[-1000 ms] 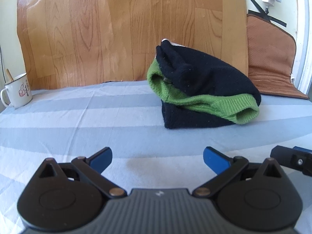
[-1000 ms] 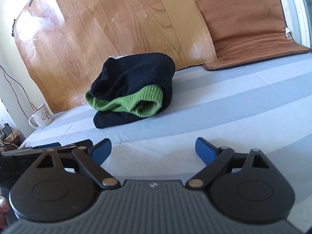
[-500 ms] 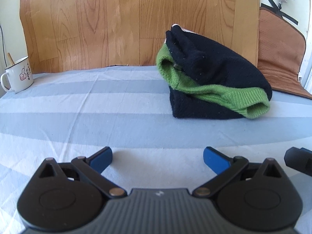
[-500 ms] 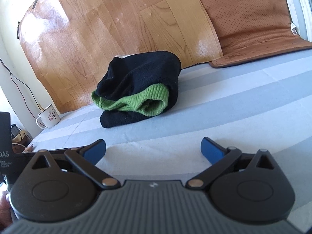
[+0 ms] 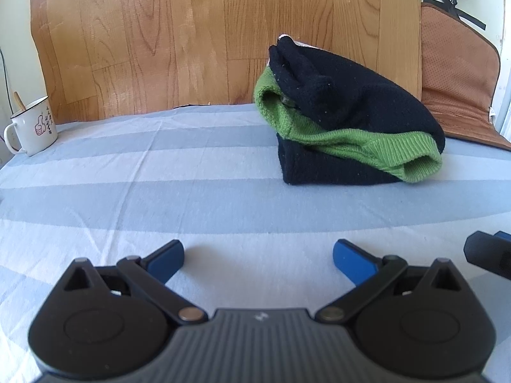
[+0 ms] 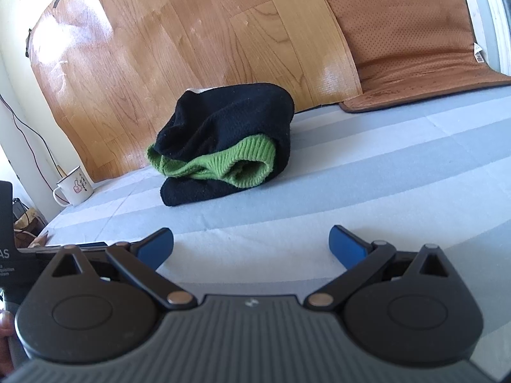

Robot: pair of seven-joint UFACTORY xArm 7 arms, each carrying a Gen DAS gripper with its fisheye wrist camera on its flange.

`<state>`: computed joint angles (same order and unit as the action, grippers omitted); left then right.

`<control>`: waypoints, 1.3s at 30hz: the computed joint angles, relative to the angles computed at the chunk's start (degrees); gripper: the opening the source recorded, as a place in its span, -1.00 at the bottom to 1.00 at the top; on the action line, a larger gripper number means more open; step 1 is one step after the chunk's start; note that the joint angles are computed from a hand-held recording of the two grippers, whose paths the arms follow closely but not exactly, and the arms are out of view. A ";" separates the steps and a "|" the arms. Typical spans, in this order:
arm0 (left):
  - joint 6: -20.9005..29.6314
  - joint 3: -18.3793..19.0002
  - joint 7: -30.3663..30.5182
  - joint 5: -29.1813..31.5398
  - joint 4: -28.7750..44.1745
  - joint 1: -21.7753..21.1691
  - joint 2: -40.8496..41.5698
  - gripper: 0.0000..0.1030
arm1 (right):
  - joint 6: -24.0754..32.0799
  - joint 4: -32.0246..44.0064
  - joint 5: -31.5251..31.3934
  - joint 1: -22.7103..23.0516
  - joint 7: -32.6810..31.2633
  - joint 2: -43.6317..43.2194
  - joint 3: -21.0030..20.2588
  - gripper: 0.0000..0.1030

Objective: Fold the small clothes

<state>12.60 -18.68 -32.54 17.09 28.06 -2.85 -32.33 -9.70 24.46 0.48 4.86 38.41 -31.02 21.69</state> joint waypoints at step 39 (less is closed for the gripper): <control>1.76 2.04 4.49 -4.28 -5.57 -3.79 -7.69 1.00 | 0.61 -5.07 -2.15 1.55 4.84 -7.27 1.35 1.00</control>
